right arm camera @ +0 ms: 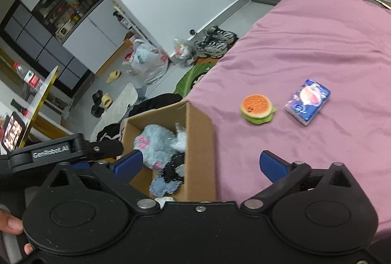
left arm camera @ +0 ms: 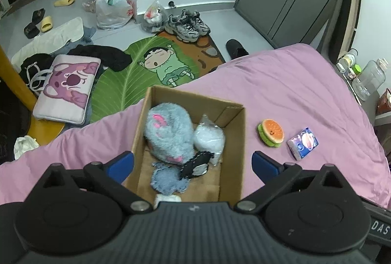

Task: Organize soft objects
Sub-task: 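Move both tools back over the bed toward the burger plush and tissue pack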

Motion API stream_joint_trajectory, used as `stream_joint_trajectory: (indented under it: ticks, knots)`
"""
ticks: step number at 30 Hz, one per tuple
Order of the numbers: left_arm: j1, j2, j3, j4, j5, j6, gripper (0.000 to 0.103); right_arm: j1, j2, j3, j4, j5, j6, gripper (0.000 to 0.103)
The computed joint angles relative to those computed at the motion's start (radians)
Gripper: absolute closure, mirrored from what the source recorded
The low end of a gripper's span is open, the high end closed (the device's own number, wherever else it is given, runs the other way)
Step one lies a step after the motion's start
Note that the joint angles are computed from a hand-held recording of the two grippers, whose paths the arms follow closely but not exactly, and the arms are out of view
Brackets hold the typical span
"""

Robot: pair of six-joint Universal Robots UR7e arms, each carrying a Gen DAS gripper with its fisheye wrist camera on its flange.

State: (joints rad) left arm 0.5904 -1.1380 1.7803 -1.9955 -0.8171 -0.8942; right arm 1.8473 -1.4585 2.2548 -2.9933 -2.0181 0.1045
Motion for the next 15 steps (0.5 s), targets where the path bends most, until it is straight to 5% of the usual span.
stream_joint_trajectory:
  ticks: [15]
  knots:
    - [-0.039, 0.123, -0.067, -0.067, 0.004, 0.053, 0.001, -0.137, -0.119, 0.057, -0.032, 0.069, -0.015, 0.0]
